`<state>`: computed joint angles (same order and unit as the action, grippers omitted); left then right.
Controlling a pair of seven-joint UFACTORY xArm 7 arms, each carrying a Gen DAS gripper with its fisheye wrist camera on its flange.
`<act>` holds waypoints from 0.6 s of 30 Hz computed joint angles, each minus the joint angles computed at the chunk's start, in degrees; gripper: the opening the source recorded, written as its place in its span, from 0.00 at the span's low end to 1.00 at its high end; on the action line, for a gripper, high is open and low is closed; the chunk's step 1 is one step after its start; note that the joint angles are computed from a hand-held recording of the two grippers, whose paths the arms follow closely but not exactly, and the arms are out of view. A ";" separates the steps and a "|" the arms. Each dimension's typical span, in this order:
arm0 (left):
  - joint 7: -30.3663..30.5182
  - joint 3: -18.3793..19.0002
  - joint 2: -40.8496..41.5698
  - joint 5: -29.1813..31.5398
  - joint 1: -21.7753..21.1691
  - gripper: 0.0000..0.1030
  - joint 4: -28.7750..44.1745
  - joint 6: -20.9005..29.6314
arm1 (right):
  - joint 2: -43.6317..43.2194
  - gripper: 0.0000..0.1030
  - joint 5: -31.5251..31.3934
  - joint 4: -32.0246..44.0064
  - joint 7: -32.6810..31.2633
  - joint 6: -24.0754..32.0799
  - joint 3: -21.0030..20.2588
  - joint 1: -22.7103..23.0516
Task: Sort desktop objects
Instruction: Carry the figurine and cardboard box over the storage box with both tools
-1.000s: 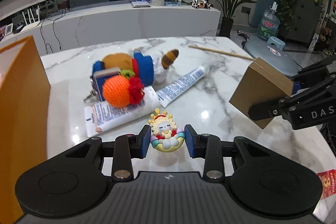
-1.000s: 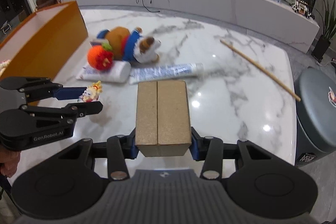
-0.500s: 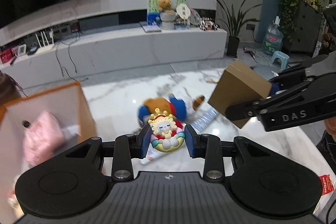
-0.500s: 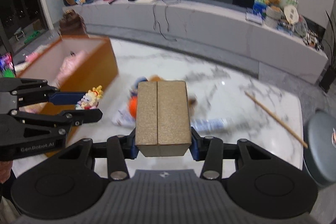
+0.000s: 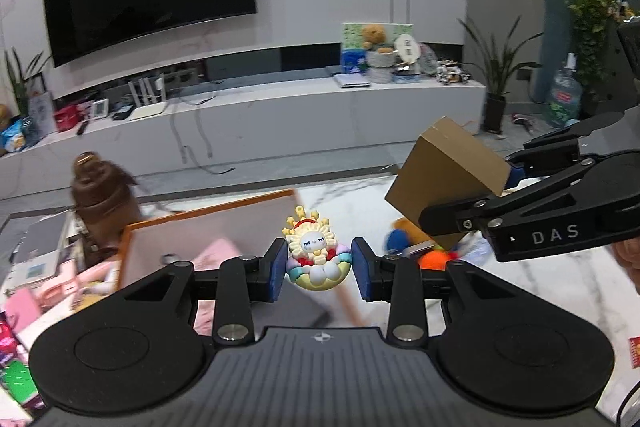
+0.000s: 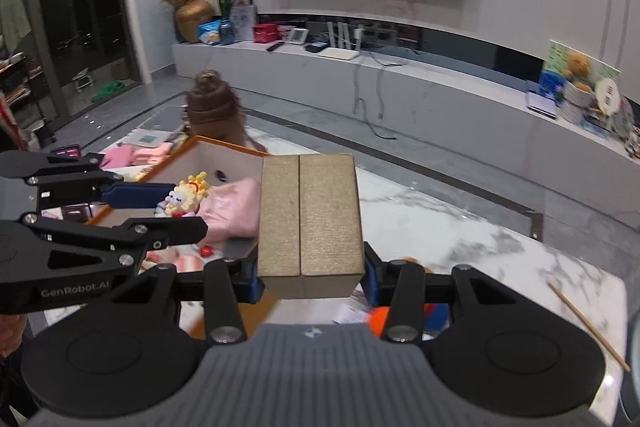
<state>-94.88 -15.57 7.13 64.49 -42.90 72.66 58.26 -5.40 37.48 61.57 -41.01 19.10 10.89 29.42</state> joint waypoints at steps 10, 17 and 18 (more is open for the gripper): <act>-3.17 -1.39 -8.42 -3.55 5.52 0.39 -12.22 -3.97 | 6.31 0.46 -7.25 5.07 4.82 0.37 3.99 1.29; -4.76 -2.37 -10.63 -4.81 9.08 0.39 -16.31 -7.72 | 10.53 0.46 -11.79 8.23 6.85 1.25 5.68 1.43; -4.98 -2.40 -10.89 -4.90 9.49 0.39 -16.96 -8.43 | 11.24 0.46 -12.61 8.78 7.38 1.32 5.90 1.48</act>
